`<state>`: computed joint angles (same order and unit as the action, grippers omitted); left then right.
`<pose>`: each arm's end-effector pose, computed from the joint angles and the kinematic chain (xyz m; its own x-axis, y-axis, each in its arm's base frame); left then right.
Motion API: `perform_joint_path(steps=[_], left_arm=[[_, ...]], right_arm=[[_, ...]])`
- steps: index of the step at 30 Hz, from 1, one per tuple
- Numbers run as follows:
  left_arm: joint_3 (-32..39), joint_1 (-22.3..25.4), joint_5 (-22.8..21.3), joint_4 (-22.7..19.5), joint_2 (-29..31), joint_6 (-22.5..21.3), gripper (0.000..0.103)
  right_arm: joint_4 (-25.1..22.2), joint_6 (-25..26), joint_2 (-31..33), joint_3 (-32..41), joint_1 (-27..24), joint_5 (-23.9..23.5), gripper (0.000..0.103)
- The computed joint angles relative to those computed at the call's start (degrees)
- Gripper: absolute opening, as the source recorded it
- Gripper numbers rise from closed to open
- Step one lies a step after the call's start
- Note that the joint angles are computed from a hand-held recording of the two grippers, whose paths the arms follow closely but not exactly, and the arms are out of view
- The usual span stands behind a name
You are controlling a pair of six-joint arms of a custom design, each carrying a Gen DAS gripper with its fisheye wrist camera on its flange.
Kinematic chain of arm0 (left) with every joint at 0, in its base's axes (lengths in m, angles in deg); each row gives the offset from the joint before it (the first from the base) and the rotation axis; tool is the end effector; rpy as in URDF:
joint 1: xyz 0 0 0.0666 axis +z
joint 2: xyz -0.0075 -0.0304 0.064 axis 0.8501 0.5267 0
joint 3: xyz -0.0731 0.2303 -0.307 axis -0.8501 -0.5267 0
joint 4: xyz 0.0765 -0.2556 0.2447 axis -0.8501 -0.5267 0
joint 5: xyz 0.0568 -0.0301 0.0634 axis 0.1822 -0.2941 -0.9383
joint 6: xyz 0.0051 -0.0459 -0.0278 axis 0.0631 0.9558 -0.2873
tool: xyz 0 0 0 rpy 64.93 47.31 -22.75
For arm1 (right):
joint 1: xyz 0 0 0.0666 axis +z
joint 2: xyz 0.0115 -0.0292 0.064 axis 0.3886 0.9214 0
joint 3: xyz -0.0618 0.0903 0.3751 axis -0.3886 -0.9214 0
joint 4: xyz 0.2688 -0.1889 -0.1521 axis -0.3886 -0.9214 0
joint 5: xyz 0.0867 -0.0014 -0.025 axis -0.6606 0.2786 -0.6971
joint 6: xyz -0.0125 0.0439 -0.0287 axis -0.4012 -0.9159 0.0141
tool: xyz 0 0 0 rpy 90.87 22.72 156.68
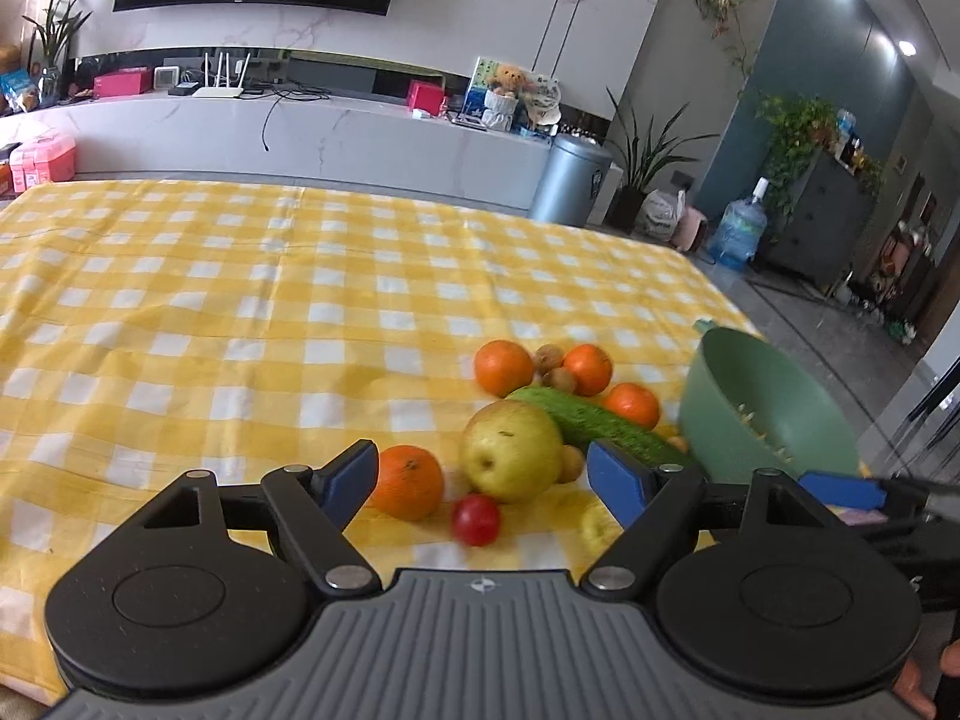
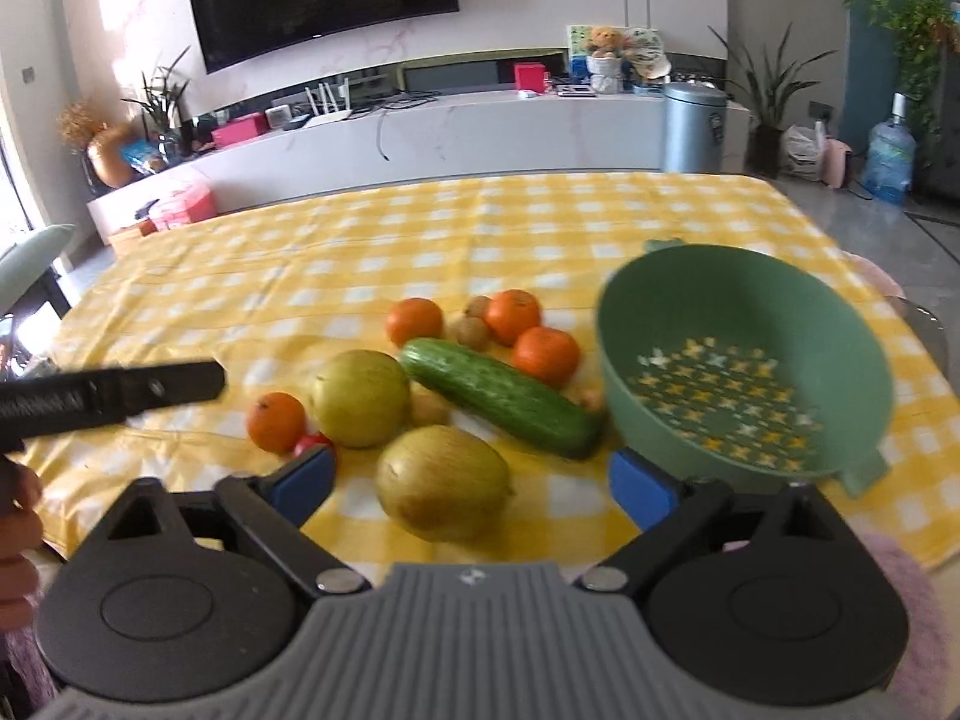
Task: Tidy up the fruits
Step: 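Grasp the large yellow-green pear with the right tool while the left tool approaches the yellow apple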
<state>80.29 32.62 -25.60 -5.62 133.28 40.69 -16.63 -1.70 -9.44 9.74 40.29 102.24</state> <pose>0.3538 -0.1756 0.3853 -0.6605 0.0805 -0.7465 0.3963 0.8819 -0.2555 0.2905 0.0821 0.3727 -0.6524 0.1966 -0.7319 0.1372 0.9804 0.1411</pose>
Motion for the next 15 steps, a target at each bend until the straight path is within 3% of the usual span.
perform_joint_path(steps=[5,9,15], left_arm=[[0.6,0.2,-1.4,-1.3,2.4,0.4,0.092],[0.6,0.6,-0.9,-1.8,3.5,1.2,0.092],[0.7,0.7,-0.7,-2.1,4.5,1.5,0.092]], right_arm=[[-3.0,0.7,6.7,4.2,-0.9,-3.6,0.099],[-7.9,-2.4,12.8,8.0,-2.8,-7.0,0.099],[-10.7,-6.7,16.9,10.1,-6.7,-15.2,0.099]])
